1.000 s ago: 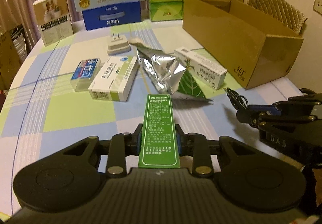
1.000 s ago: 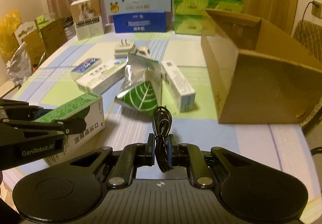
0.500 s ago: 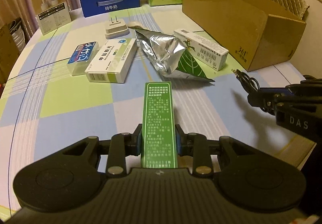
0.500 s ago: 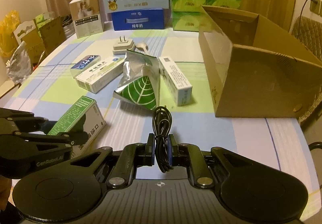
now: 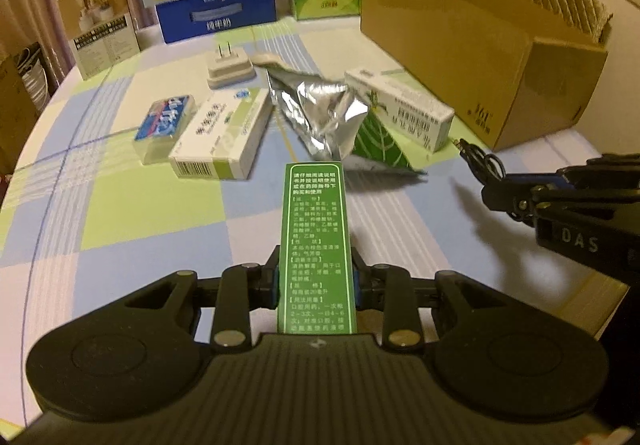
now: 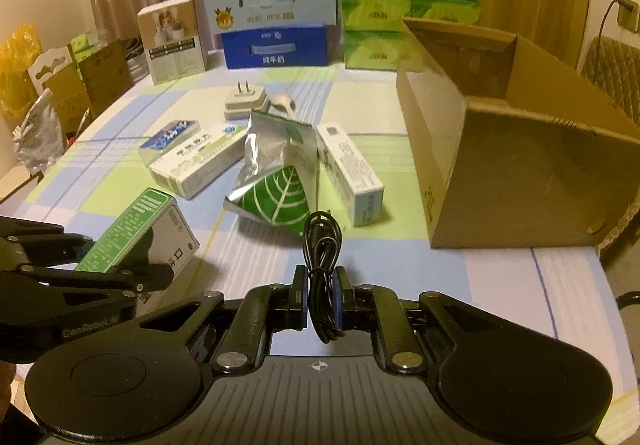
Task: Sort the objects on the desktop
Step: 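Lift the green medicine box with the left tool while the right tool lifts the black cable, then release the green box and black cable into the cardboard box with both tools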
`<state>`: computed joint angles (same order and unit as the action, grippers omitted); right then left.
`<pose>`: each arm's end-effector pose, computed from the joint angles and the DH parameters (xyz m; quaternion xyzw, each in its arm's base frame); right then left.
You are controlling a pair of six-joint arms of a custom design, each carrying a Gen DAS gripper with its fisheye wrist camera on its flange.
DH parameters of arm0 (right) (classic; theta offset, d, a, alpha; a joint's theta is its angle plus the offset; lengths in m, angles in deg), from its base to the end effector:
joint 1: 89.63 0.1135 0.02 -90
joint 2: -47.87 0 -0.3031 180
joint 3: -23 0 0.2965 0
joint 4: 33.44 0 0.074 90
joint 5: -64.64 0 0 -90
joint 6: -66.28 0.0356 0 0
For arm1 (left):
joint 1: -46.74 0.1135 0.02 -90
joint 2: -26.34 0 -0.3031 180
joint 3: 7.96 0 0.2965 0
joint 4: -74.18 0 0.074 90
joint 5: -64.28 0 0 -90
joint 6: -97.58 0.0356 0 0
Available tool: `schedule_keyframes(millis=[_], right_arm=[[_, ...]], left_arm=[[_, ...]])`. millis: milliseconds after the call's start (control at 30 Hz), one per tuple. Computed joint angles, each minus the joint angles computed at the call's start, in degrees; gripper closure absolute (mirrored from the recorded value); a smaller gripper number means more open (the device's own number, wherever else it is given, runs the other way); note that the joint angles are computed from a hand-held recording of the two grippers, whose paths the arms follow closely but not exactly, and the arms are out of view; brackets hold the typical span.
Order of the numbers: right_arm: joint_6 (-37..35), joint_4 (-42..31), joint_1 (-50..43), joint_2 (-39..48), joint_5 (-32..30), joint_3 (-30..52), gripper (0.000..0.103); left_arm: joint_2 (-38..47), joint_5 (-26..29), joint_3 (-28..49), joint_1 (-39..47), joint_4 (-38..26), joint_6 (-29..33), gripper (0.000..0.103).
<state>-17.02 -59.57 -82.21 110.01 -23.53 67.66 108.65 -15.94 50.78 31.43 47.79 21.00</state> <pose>0.2386 0.0299 0.2168 0.0005 0.9191 0.0338 0.3926 0.3084 -0.0907 0.2118 0.2605 0.8996 -0.0857 0.3397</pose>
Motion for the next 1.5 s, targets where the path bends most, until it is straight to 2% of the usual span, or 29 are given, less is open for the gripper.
schedule_keyframes(millis=[433, 833, 1200, 1500], right_arm=[[-3.1, -5.3, -6.0, -7.2, -1.7, 5.5, 0.095], [-9.3, -8.9, -19.8, -9.2, -10.3, 10.4, 0.095], [-14.5, -5.2, -32.0, 1.7, -17.0, 19.2, 0.094], [-16.4, -2.4, -35.1, 13.0, -18.4, 26.1, 0.094]], left_arm=[[-4.1, -0.7, 7.2, -5.3, -5.5, -4.0, 0.078], [-3.3, -3.3, 13.2, -14.3, -8.0, -8.3, 0.078], [8.2, -2.0, 27.8, -20.9, -9.0, -12.9, 0.078], [20.2, -1.6, 40.6, -23.5, -9.4, -15.7, 0.078]])
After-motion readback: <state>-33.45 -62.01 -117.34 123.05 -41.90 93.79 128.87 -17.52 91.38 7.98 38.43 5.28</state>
